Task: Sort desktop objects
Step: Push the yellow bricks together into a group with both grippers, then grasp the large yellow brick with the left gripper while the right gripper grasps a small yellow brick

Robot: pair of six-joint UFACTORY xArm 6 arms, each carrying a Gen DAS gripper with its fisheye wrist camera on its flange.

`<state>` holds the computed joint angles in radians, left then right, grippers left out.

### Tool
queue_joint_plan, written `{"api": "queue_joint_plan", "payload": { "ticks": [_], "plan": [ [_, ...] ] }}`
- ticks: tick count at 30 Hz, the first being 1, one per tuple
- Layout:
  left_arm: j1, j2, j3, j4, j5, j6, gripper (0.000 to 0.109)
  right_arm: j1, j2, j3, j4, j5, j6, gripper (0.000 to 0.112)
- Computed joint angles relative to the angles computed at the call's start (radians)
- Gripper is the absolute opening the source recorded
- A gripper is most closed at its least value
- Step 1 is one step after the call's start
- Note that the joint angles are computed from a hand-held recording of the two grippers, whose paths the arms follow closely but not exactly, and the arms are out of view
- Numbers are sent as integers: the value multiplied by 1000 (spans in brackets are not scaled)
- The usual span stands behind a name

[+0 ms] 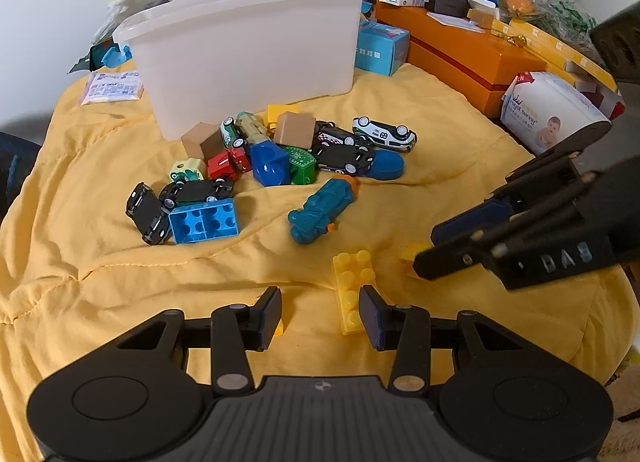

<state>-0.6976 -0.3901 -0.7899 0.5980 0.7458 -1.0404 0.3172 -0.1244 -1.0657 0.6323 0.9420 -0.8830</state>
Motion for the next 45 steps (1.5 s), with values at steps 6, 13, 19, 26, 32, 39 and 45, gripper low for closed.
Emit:
{"api": "queue_joint_plan", "payload": {
  "ticks": [6, 13, 19, 26, 32, 39, 45],
  "plan": [
    [-10, 5, -14, -14, 25, 15, 47, 0, -17, 13, 18, 41, -73, 29],
    [-16, 5, -14, -45, 6, 47, 47, 14, -36, 44, -26, 23, -49, 29],
    [-14, 8, -14, -39, 4, 34, 47, 20, -56, 70, -22, -41, -44, 27],
    [1, 3, -8, -36, 4, 30, 47, -15, -31, 45, 14, -55, 45, 31],
    [6, -2, -2, -39, 2, 34, 47, -80, 28, -8, 87, 94, 165, 31],
    [5, -1, -7, -46, 7, 49, 47, -34, 30, 5, 74, 124, 105, 17],
    [6, -14, -1, -64, 6, 57, 47, 1, -14, 29, 23, 71, 10, 17]
  ]
}}
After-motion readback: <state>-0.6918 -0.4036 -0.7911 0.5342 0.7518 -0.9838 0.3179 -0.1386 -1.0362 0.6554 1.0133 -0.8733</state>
